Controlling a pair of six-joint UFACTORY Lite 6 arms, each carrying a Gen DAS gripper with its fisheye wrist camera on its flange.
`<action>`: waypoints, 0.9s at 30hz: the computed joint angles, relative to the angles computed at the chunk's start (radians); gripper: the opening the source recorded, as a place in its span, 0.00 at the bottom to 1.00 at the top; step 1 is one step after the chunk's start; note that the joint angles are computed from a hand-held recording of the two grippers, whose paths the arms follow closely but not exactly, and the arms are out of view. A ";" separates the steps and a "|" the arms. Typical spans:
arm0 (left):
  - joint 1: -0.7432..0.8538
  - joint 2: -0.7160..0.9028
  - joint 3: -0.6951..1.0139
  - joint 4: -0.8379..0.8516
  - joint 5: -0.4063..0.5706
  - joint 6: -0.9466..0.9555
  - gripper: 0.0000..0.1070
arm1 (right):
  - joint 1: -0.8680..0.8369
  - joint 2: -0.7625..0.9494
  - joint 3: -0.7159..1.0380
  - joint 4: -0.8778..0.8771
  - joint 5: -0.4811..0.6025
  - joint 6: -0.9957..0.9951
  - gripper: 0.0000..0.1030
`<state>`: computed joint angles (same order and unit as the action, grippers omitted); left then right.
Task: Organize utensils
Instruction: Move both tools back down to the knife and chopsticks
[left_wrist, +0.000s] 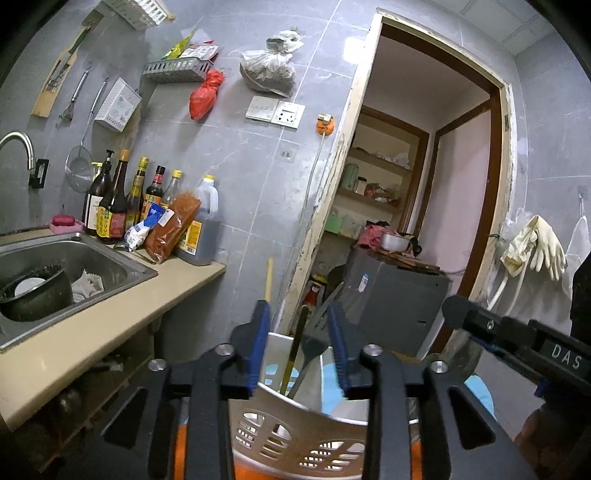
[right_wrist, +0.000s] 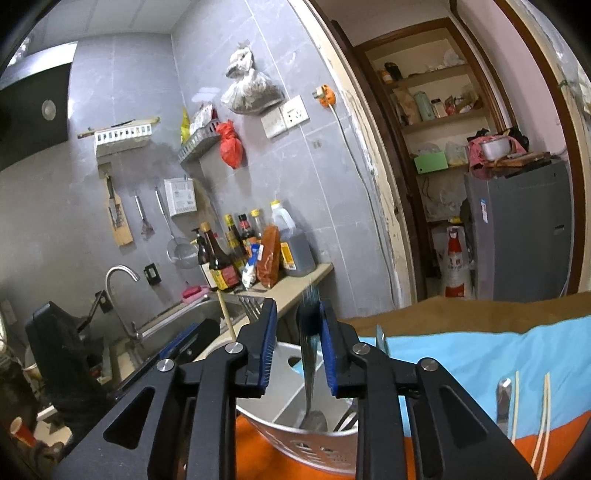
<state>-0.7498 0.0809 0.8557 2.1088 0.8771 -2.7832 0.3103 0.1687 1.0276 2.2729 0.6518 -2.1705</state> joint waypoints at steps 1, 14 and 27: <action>-0.004 -0.013 0.003 -0.016 -0.013 0.016 0.33 | -0.007 -0.014 0.002 -0.013 -0.002 0.011 0.23; -0.129 -0.062 0.174 -0.294 -0.056 0.323 0.79 | -0.189 -0.188 -0.044 -0.150 0.000 0.150 0.76; -0.339 0.208 0.520 -0.477 0.144 0.557 0.89 | -0.536 -0.309 -0.164 -0.397 0.122 0.195 0.99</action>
<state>-1.0883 0.2885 1.3756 1.6317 1.0210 -2.2257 -0.2259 -0.1405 0.8633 1.8760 0.7735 -1.9751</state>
